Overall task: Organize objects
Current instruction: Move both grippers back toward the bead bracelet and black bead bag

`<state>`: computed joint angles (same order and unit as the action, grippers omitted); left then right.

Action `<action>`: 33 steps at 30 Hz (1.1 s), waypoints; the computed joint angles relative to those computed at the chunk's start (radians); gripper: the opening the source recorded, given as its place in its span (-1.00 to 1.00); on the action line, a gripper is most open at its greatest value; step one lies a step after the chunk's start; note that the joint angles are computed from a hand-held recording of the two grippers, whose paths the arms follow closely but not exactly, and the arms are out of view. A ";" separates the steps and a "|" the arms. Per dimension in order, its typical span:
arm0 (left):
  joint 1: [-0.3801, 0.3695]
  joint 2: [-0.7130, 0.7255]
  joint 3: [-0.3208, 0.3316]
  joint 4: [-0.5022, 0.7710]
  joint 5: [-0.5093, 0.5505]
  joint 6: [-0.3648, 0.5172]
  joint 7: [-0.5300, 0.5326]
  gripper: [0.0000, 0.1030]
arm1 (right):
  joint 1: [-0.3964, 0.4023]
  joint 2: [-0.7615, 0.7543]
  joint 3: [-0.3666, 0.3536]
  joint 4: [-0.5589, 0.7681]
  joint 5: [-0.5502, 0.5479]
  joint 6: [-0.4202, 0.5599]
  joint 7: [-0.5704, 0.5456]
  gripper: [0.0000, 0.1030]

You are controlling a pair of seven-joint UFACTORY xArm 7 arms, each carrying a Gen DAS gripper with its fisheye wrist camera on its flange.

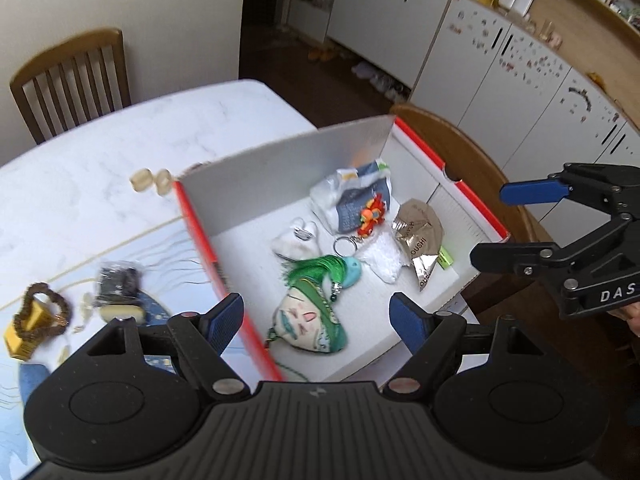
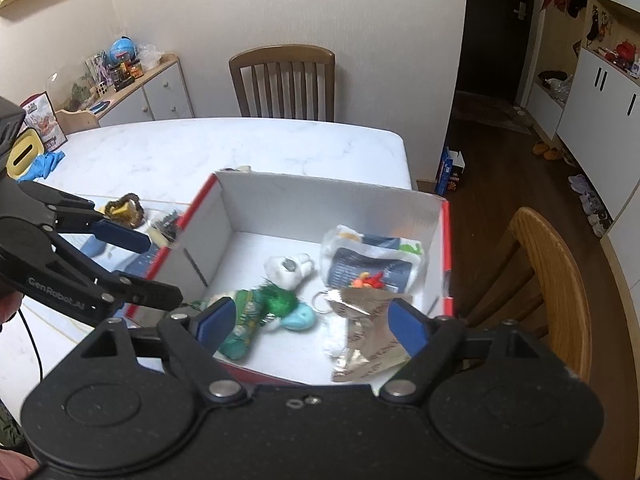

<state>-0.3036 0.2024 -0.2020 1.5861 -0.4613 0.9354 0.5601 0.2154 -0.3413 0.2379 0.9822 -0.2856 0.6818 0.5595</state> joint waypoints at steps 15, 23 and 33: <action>0.178 -0.042 0.085 -0.029 -0.204 0.062 0.244 0.67 | 0.116 0.250 0.089 0.252 -0.210 0.031 0.284 0.82; 0.272 0.002 0.100 -0.029 -0.289 0.077 0.398 0.67 | 0.261 0.436 0.046 0.447 -0.288 0.110 0.332 0.76; 0.373 0.119 0.088 0.069 -0.354 0.130 0.505 1.00 | 0.425 0.676 -0.058 0.721 -0.301 0.212 0.311 0.75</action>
<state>0.0693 0.3212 -0.1140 1.6553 -0.8150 1.0654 1.0647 0.6404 0.3343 0.1797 1.7029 -0.5869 0.8941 0.8709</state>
